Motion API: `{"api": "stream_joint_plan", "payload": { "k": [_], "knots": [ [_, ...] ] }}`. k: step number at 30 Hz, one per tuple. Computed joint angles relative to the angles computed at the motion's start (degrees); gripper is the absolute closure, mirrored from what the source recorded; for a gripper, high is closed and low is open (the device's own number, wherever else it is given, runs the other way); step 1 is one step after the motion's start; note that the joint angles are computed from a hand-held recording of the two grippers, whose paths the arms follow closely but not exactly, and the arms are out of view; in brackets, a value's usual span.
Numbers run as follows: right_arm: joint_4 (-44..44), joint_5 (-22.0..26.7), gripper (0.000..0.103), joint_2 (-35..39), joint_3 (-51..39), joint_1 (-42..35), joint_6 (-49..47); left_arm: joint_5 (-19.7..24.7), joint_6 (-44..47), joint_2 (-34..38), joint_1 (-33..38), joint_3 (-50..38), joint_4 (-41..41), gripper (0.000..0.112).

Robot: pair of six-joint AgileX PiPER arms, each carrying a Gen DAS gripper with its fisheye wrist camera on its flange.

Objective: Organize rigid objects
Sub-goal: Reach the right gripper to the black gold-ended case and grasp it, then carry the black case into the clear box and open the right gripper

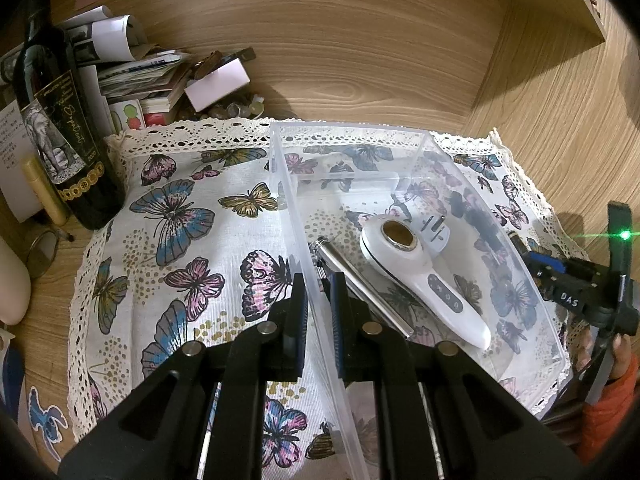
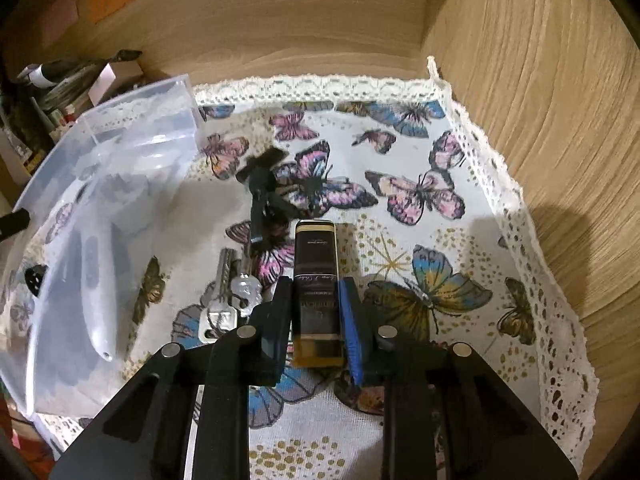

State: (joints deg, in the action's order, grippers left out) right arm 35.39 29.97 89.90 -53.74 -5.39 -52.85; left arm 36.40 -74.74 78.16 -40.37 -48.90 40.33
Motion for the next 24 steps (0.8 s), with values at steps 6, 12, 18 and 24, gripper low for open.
{"api": "stream_joint_plan", "payload": {
  "k": [6, 12, 18, 24],
  "knots": [
    [2.03, 1.19, 0.081, -4.88, -0.02, 0.71, -1.37, 0.0, -0.03, 0.01, -0.03, 0.0, 0.0, 0.102],
    [4.52, 2.59, 0.081, -8.19, -1.61, 2.38, -3.06, 0.06, -0.06, 0.03, -0.05, -0.04, 0.02, 0.102],
    [7.11, 3.42, 0.081, -10.38, -2.94, 6.1, -4.68, 0.08, -0.02, 0.05, -0.05, -0.07, -0.01, 0.102],
    [7.18, 3.97, 0.081, -11.37, -3.35, 10.91, -5.02, 0.11, -0.06, 0.07, -0.07, -0.09, 0.02, 0.102]
  ]
}}
